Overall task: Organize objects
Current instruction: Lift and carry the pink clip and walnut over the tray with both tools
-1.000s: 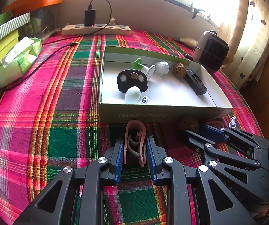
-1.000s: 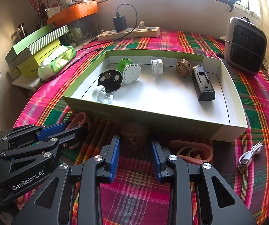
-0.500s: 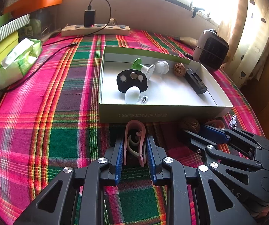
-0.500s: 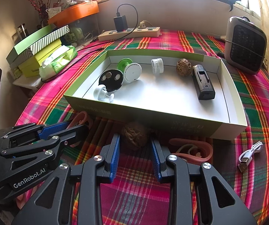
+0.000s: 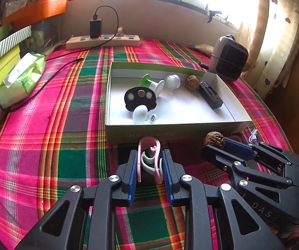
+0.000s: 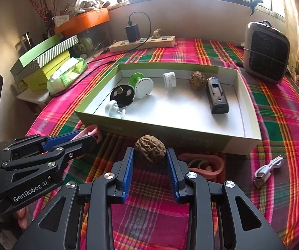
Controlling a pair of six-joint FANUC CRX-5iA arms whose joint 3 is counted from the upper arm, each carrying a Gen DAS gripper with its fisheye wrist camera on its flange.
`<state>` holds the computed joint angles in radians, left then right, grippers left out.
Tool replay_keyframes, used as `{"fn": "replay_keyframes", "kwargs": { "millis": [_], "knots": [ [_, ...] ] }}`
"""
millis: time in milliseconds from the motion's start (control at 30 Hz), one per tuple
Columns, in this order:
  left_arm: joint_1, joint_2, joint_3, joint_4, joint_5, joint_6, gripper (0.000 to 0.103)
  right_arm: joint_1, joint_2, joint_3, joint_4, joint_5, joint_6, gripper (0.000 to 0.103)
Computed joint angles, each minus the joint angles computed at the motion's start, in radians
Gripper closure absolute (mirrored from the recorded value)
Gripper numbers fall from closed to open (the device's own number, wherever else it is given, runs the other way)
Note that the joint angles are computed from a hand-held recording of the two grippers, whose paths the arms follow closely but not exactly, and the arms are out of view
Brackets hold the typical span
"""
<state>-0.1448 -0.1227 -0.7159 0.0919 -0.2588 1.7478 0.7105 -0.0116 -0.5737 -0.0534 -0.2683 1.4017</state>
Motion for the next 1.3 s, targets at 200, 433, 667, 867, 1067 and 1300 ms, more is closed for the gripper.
{"fn": "replay_keyframes", "kwargs": {
  "millis": [200,433,667,867,1067,1300],
  "knots": [
    [-0.017,-0.008,0.021,-0.049,-0.013,0.052,0.082,-0.010,-0.023,-0.012,0.005,0.009,-0.005,0.071],
    [-0.033,-0.013,0.058,-0.102,-0.023,0.094,0.082,-0.024,-0.051,-0.027,0.036,0.027,-0.028,0.071],
    [-0.039,0.015,0.096,-0.096,-0.023,0.078,0.082,-0.050,-0.044,-0.024,0.104,0.041,-0.083,0.071],
    [-0.043,0.055,0.135,-0.091,-0.023,0.063,0.082,-0.079,-0.006,0.009,0.132,0.034,-0.088,0.071],
    [-0.041,0.104,0.166,-0.066,-0.021,0.030,0.082,-0.111,0.046,0.055,0.146,0.023,-0.091,0.071],
    [-0.038,0.156,0.194,-0.039,-0.024,-0.007,0.082,-0.132,0.093,0.096,0.151,-0.004,-0.076,0.071]
  ]
}}
